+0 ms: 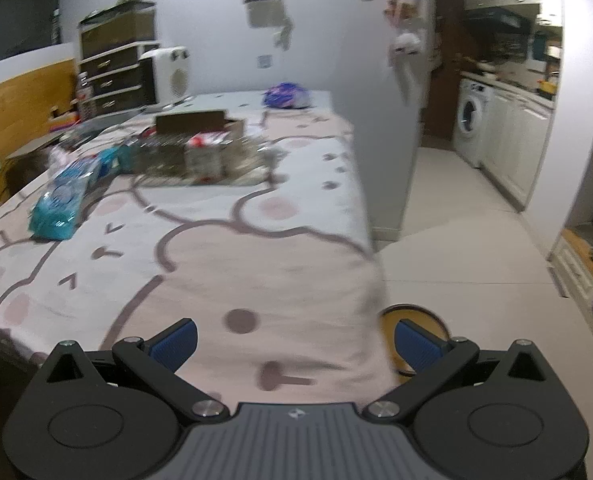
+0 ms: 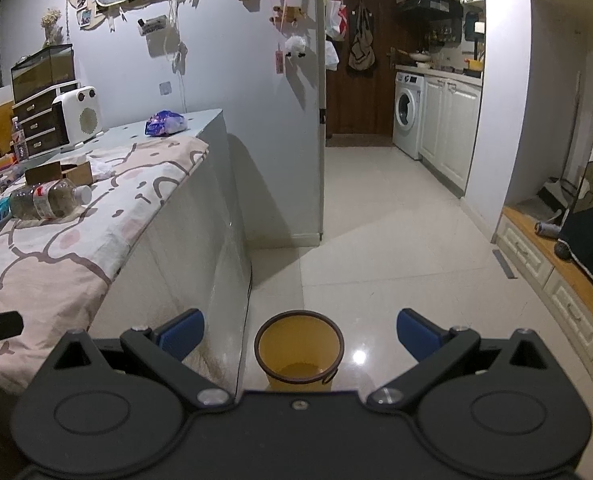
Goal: Collect trash
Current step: 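Move both tools toward the trash on the bed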
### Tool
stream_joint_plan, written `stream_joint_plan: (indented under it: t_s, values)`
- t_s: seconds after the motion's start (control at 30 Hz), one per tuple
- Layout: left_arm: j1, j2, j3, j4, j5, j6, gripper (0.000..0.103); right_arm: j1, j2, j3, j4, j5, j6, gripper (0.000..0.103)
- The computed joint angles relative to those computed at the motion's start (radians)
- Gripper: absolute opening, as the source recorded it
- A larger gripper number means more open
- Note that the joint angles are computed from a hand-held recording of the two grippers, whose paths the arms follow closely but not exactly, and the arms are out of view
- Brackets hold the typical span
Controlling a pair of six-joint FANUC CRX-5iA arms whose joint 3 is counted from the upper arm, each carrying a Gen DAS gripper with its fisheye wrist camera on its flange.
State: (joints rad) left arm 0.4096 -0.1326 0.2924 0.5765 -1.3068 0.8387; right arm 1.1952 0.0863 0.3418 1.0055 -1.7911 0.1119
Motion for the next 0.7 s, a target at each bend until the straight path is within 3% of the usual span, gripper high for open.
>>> stream_joint_plan:
  t_s: [0.3, 0.7]
  values:
    - [0.035, 0.092, 0.066, -0.108, 0.055, 0.117, 0.103, -0.075, -0.011, -0.082, -0.012, 0.204, -0.054, 0.103]
    - [0.065, 0.287, 0.277, -0.181, 0.219, 0.149, 0.103, -0.181, 0.092, 0.005, -0.035, 0.469, 0.066, 0.103]
